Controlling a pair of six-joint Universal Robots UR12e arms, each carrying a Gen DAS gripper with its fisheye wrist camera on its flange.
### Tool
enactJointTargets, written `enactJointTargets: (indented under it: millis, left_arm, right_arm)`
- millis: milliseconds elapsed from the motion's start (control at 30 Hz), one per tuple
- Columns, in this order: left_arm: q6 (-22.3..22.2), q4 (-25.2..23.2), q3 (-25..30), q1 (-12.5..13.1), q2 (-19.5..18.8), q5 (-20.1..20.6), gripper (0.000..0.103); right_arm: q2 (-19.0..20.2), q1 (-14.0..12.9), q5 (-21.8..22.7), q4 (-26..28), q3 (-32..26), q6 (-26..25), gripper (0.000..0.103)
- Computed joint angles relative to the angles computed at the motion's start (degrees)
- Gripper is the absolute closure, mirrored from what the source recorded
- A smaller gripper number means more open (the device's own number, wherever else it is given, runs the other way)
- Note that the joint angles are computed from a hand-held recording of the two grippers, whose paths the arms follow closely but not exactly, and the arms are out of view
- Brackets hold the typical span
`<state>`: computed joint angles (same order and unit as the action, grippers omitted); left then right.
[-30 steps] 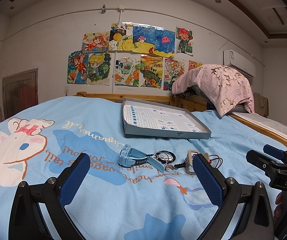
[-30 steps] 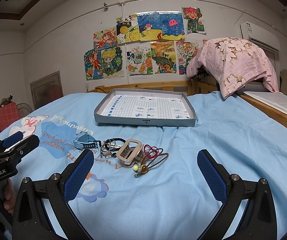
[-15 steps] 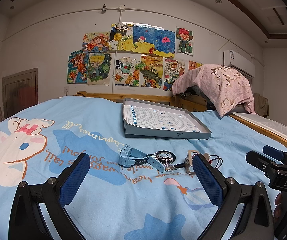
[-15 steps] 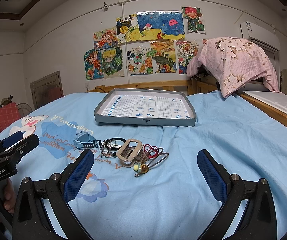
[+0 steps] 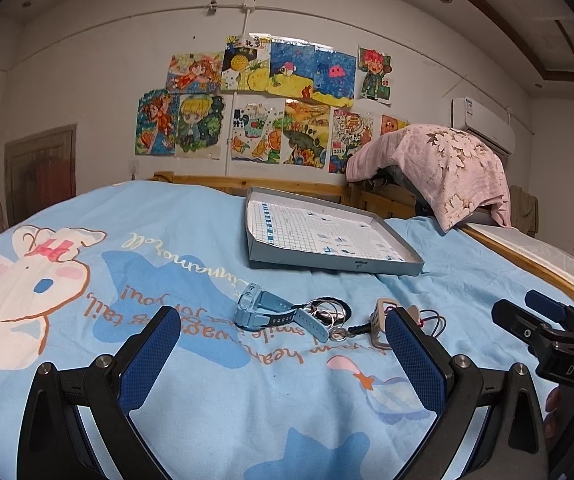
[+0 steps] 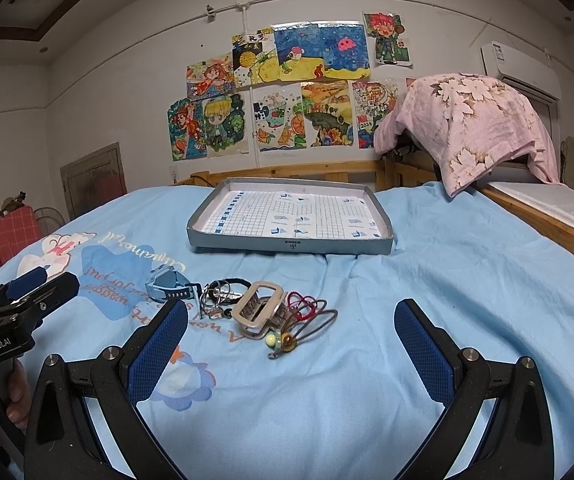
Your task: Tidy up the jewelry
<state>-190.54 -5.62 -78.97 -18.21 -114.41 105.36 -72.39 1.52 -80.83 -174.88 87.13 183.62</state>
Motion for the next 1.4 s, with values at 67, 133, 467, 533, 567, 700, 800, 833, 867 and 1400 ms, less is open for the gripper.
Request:
enactJointTargets:
  millis: [67,133,467,533,567,700,800,833,867,1400]
  left_arm:
    - [-0.1,-0.8,1.1,-0.1,-0.5,0.2,0.0]
    - [-0.4,-2.0,2.1,-0.1,-0.2,0.4,0.0]
    - [-0.1,-3.9,6.0,0.7,-2.1,1.7,0.0]
    - [0.0,-4.2,6.8,1.0,-2.5,1.5,0.0]
    - [0.1,-4.5,7.7,1.1,-3.1,1.9,0.0]
    - [0.0,-5.6,10.4,1.5,-4.6,2.4,0.0]
    - [-0.8,-5.9,12.4,2.1,-6.0,1.8,0.0]
    - [-0.9,-6.3,12.7,2.3,-6.2,1.4,0.0]
    - [-1.1,-7.0,13.4,2.5,-6.6,0.9,0.0]
    - [-4.2,-17.2,16.5,4.7,-10.0,-8.3,0.009]
  right_arm:
    - [0.2,-0.1,0.3,0.2,-0.6,-0.2,0.001]
    - [0.6,-0.1,0.6,0.1,-1.3,-0.4,0.001]
    - [3.4,0.0,2.3,-0.6,-6.1,-0.4,0.001]
    - [4.3,0.1,2.9,-0.3,-7.4,-0.3,0.001]
    - [4.7,0.1,3.3,-0.1,-8.1,-0.3,0.001]
    - [6.6,0.1,4.3,0.9,-11.1,-0.6,0.001]
    - [8.1,0.2,4.7,2.1,-13.5,-0.8,0.001]
    - [8.6,0.2,4.7,2.5,-14.1,-0.7,0.001]
    - [9.0,0.2,4.9,2.9,-14.8,-0.4,0.001]
    - [12.2,-0.3,9.3,10.6,-17.1,1.5,0.04]
